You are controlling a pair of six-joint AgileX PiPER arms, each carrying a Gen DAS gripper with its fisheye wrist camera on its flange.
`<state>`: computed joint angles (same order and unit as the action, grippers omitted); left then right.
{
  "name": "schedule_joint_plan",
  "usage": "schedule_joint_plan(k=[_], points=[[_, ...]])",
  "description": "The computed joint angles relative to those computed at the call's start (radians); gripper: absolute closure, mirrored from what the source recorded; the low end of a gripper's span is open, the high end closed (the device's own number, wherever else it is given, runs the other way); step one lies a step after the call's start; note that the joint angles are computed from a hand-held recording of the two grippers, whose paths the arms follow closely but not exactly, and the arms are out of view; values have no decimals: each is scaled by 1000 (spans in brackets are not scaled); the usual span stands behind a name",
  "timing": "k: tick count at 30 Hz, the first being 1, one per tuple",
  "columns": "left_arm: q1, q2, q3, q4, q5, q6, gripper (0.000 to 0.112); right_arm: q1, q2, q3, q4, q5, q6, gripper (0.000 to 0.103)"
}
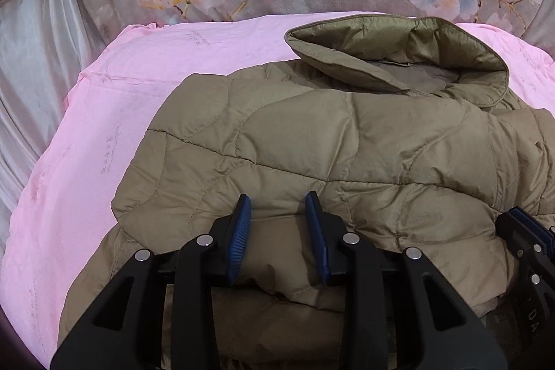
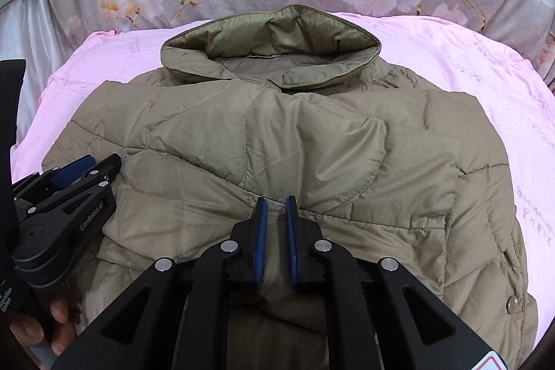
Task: Fold large clothes
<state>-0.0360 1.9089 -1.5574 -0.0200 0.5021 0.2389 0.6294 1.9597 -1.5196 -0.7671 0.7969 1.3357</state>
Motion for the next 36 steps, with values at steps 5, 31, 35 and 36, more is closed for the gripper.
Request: schedule_joint_plan(k=[5,31,35,36], points=[[-9,3,2,40,-9,-31,81,0,0,0,1,-1,1,95],[55,-8,9,-242,16,251,76,14,-50,82,6,-60,117,90],[124,-15,-65,-436,122,370,64,-95,-164,161,193,-236,13,62],[135,-6,-119,-456,158,364,61,-123,-181,159,215,-248,-9,60]])
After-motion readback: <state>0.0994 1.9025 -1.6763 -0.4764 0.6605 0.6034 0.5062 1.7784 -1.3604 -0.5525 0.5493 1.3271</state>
